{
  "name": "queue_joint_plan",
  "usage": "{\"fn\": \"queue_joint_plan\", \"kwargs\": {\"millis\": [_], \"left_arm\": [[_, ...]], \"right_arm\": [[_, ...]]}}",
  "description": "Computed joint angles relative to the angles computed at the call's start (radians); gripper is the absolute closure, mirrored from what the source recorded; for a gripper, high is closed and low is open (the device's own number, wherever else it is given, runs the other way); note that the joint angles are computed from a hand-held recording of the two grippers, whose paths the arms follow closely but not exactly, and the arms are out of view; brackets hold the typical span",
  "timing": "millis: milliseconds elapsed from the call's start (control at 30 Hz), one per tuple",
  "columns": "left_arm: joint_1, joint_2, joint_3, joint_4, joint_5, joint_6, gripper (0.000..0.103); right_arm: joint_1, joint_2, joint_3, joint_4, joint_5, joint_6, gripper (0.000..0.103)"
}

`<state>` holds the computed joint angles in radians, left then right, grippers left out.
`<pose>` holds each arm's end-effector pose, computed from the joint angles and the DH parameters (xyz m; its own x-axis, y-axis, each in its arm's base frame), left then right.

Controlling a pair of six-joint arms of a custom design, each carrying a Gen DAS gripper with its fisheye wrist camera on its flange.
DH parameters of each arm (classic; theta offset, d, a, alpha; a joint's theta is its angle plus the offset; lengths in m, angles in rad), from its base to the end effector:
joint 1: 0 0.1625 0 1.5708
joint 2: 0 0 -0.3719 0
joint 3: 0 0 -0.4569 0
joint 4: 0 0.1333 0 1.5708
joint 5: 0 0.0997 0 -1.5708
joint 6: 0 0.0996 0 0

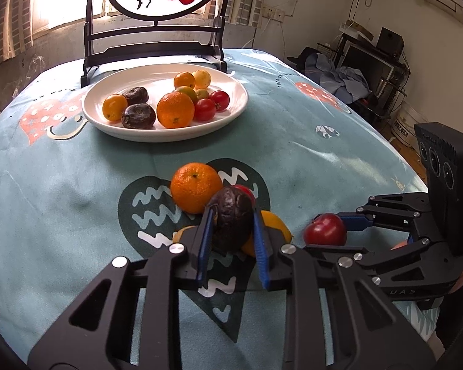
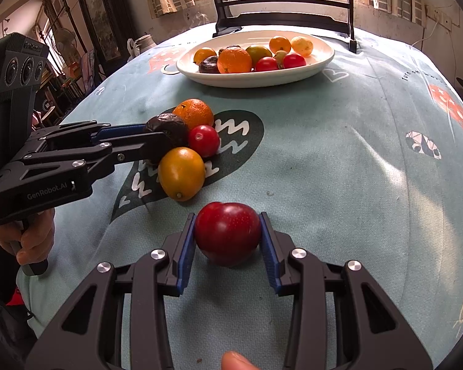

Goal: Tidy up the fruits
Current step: 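Grasp a large red tomato with the right tool while the left tool grasps a dark dried fruit, then carry the red tomato and dried fruit onto the plate and release both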

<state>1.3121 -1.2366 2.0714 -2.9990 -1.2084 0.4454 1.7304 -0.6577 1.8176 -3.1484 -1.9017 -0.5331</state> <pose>0.0189 -0.5878 0.1537 -0.7701 0.3882 -0.5061 0.6027 0.7028 -0.3780 0.1960 -0.5824 -0.0747 -0.7484 -0.4760 0.4619 -0.6103 0.7669 -0.1984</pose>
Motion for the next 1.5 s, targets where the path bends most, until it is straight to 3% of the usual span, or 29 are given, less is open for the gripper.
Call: {"fn": "queue_joint_plan", "kwargs": {"millis": [300, 567, 733, 1033, 1233, 1433, 1467, 1500], "left_arm": [[0.007, -0.036, 0.018, 0.006, -0.032, -0.023, 0.080], [0.012, -0.097, 0.051, -0.013, -0.086, -0.040, 0.080], [0.025, -0.113, -0.015, 0.052, -0.112, -0.055, 0.080], [0.034, 0.129, -0.360, 0.054, -0.014, -0.026, 0.080], [0.055, 0.296, -0.559, 0.103, 0.031, -0.023, 0.080], [0.073, 0.373, -0.642, 0.120, 0.069, -0.033, 0.080], [0.075, 0.375, -0.644, 0.118, 0.066, -0.037, 0.080], [0.072, 0.373, -0.638, 0.107, 0.074, -0.037, 0.072]], "right_arm": [[0.001, -0.010, 0.010, 0.000, 0.004, 0.000, 0.063], [-0.006, -0.038, 0.044, -0.059, 0.102, -0.026, 0.063], [0.002, -0.039, -0.012, -0.020, 0.171, 0.007, 0.063], [0.026, 0.175, -0.372, -0.071, 0.138, 0.028, 0.063], [0.012, 0.302, -0.604, 0.053, 0.130, 0.057, 0.063], [0.009, 0.362, -0.696, 0.126, 0.118, 0.055, 0.063], [0.009, 0.362, -0.697, 0.133, 0.116, 0.061, 0.058], [0.011, 0.359, -0.692, 0.133, 0.117, 0.065, 0.050]]}}
